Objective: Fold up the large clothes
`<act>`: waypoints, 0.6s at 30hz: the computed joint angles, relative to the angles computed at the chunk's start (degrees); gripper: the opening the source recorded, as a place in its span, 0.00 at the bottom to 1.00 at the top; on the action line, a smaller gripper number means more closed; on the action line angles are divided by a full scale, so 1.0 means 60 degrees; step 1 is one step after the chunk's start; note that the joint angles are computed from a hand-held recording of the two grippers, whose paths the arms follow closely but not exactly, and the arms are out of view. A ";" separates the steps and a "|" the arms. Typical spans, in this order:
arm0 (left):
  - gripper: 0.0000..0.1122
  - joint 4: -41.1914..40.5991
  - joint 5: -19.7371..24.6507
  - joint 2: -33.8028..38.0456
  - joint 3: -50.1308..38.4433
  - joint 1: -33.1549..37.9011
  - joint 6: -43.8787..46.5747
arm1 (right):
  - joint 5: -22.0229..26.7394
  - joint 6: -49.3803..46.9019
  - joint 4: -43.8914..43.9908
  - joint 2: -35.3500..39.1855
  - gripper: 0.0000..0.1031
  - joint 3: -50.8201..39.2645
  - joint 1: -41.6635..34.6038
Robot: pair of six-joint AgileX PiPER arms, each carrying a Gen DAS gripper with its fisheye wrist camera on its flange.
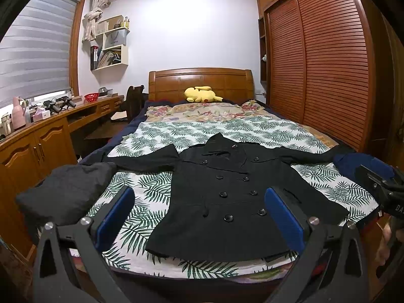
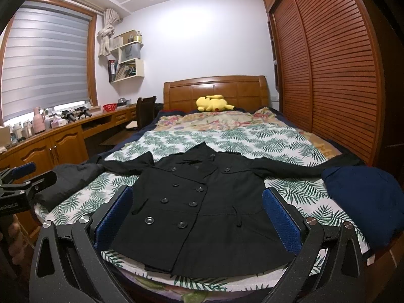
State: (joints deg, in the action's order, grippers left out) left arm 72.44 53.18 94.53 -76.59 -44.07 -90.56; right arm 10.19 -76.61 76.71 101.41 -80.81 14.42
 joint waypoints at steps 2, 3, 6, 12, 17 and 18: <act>0.92 -0.0011 0.0003 -0.0002 -0.0009 -0.0001 0.0005 | -0.0009 -0.0049 0.0058 -0.0016 1.00 0.0017 0.0006; 0.92 -0.0006 -0.0012 -0.0002 -0.0001 0.0003 -0.0003 | -0.0008 -0.0035 0.0040 -0.0019 1.00 0.0022 0.0004; 0.92 0.0001 -0.0008 -0.0001 -0.0002 0.0000 -0.0007 | -0.0004 -0.0071 0.0077 -0.0038 1.00 0.0037 -0.0001; 0.92 -0.0017 0.0034 0.0006 -0.0045 -0.0015 0.0044 | 0.0013 -0.0039 0.0045 -0.0067 1.00 0.0053 -0.0005; 0.92 -0.0001 0.0096 0.0026 -0.0097 -0.0070 0.0044 | -0.0007 0.0031 -0.0026 -0.0103 1.00 0.0073 0.0002; 0.92 0.0006 0.0129 0.0023 -0.0109 -0.0097 0.0051 | 0.0001 0.0033 -0.0026 -0.0102 1.00 0.0068 -0.0004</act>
State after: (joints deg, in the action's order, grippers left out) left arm 72.48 53.95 94.67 -77.24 -44.66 -90.25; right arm 10.19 -76.42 76.55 100.80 -80.40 14.40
